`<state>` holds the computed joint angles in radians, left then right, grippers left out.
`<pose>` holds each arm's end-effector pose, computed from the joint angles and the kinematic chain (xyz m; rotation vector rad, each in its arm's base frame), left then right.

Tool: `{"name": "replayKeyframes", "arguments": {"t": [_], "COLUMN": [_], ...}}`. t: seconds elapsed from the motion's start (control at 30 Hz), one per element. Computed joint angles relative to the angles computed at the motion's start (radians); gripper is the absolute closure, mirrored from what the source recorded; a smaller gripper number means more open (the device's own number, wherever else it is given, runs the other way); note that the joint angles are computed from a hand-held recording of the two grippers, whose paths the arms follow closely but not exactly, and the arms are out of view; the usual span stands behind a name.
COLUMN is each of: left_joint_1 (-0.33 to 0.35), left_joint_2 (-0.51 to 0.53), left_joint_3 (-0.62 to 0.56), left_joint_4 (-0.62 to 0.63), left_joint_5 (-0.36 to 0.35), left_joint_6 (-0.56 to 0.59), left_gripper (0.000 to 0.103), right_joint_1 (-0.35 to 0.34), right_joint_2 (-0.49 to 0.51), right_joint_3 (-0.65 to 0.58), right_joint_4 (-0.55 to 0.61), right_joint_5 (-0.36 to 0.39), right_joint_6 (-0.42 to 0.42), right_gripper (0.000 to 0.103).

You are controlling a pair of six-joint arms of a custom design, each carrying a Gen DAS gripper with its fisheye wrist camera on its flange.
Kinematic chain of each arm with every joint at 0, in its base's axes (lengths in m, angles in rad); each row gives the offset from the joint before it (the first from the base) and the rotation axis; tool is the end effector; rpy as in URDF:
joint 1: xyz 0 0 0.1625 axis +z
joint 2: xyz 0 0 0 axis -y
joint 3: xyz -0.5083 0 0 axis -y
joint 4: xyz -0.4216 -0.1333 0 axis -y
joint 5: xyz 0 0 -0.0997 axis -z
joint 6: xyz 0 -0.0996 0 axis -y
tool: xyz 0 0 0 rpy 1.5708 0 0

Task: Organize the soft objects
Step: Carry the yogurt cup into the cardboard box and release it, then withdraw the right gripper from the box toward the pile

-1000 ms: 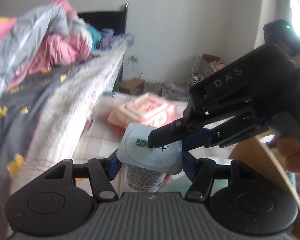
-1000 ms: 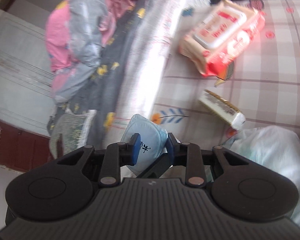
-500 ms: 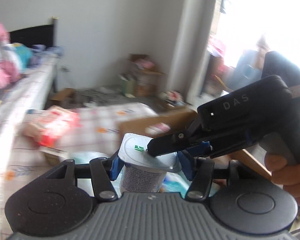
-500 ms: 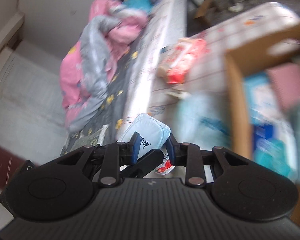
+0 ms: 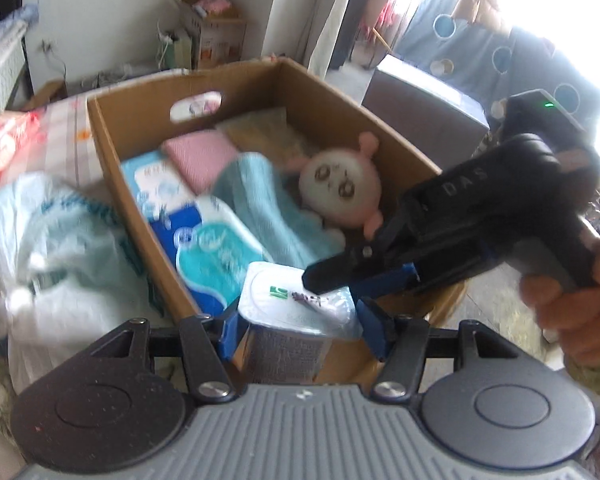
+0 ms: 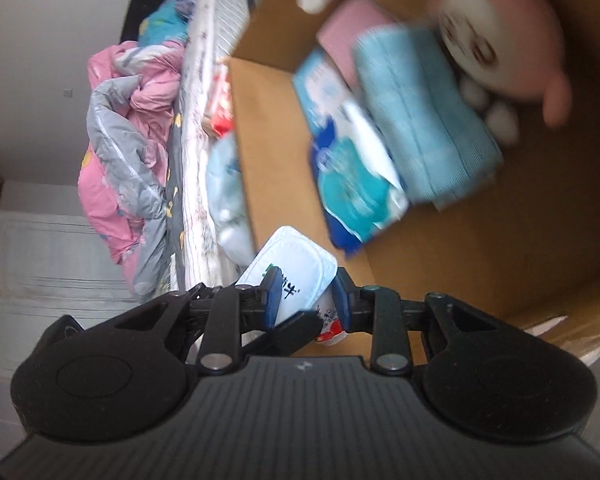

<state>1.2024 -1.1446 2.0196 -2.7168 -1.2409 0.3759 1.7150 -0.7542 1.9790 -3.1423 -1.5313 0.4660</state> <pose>-0.0622 -0.6209 0.2376 0.9546 2.6197 -0.3783 0.2279 -0.6146 0.0542 0.4645 2.9259 -0.4772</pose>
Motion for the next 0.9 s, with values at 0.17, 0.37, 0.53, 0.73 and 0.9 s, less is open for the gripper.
{"name": "replayKeyframes", "arguments": {"t": [0.17,0.37,0.53,0.73,0.9], "left_joint_1": [0.007,0.007,0.037,0.094,0.144], "left_joint_2": [-0.037,-0.098,-0.152,-0.202,-0.23], "left_joint_3": [0.027,0.067,0.088,0.107,0.121], "left_joint_4": [-0.057,-0.135,-0.196,-0.278,-0.329], "left_joint_5": [-0.008,0.011,-0.001,0.005,0.046], "left_joint_6": [0.065,0.1,0.097,0.086,0.078], "left_gripper": [0.039,0.037,0.032,0.023,0.019], "right_joint_1": [0.005,0.031,0.055,0.098,0.153], "right_joint_2": [0.025,0.035,0.039,0.038,0.048], "right_joint_3": [-0.044,-0.078,-0.094,-0.122,-0.148], "right_joint_4": [0.078,0.137,0.156,0.178,0.132], "right_joint_5": [-0.074,-0.165,-0.243,-0.359,-0.445], "right_joint_6": [-0.037,-0.054,-0.088,-0.136,-0.208], "right_gripper": [0.067,0.067,0.066,0.056,0.047]}}
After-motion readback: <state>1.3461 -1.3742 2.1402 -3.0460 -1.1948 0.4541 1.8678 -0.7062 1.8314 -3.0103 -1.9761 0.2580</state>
